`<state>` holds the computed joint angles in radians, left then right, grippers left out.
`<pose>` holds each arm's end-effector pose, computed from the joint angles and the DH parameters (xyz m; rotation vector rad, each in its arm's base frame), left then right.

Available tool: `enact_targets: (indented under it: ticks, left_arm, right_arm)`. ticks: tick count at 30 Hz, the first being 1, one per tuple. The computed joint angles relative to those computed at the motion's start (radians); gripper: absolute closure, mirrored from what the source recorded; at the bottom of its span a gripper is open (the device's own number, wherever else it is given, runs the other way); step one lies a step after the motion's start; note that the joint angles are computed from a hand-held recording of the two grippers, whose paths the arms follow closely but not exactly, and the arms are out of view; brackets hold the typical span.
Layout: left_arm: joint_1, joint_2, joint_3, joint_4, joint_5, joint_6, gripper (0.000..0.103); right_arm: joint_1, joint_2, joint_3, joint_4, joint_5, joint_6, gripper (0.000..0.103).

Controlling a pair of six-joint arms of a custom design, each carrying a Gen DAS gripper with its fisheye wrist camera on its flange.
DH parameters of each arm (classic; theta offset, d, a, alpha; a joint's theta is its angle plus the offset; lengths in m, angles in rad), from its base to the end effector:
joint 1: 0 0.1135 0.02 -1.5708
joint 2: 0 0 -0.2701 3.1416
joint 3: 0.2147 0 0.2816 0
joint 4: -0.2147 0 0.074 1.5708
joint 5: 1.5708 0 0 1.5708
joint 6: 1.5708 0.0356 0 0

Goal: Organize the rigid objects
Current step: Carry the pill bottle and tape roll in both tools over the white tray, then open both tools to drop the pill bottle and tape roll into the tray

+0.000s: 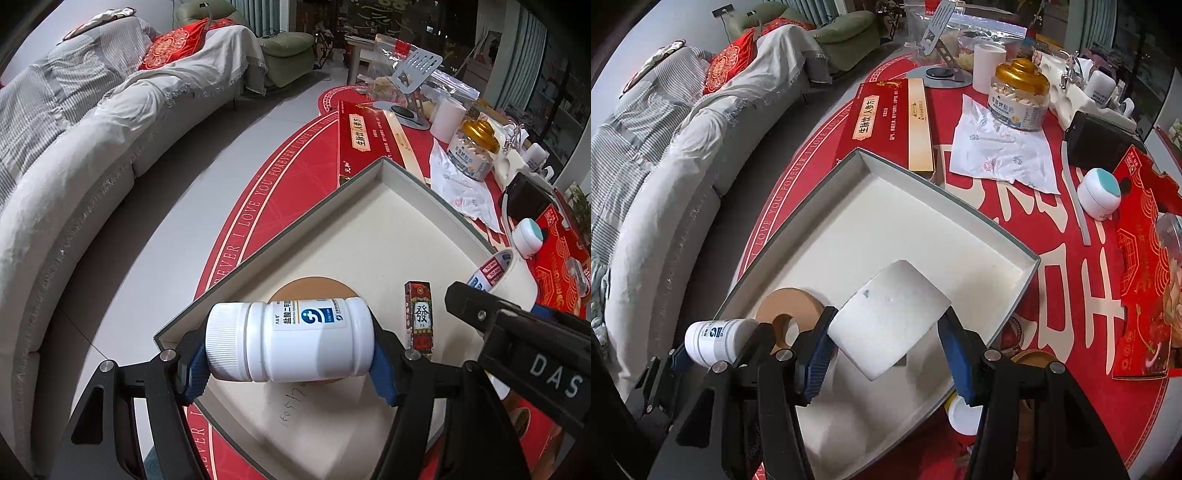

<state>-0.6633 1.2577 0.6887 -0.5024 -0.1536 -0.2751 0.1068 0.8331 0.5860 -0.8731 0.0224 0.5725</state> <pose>0.2029 -0.1516 0.1769 0.4559 2.5865 -0.1226 0.1666 0.0171 0.2056 0.6307 2.6293 0.1779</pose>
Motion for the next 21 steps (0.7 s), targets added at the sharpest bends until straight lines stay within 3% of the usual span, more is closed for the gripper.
enact_targets:
  ticks: [9, 10, 12, 15, 16, 21]
  left_arm:
    - [-0.014, 0.088, 0.022, 0.029, -0.008, -0.003, 0.025]
    - [-0.014, 0.096, 0.025, 0.028, 0.0, -0.002, 0.021]
    - [-0.015, 0.103, 0.022, 0.03, 0.01, 0.004, 0.019]
    - [-0.018, 0.101, 0.019, 0.018, 0.018, 0.01, 0.009]
    - [-0.016, 0.098, 0.02, 0.008, 0.031, 0.014, 0.0]
    - [-0.005, -0.028, -0.038, -0.025, 0.09, 0.032, 0.0]
  right_arm:
    - [-0.016, 0.067, -0.011, 0.056, -0.011, -0.018, 0.045]
    - [-0.026, 0.07, -0.018, 0.067, -0.031, -0.031, 0.043]
    - [-0.051, 0.059, -0.031, 0.075, -0.056, -0.043, 0.005]
    - [-0.098, -0.034, -0.054, 0.053, -0.059, -0.045, 0.002]
    - [-0.119, -0.053, -0.053, 0.037, -0.068, -0.06, 0.002]
    - [-0.227, -0.288, -0.079, -0.175, 0.029, -0.149, 0.002]
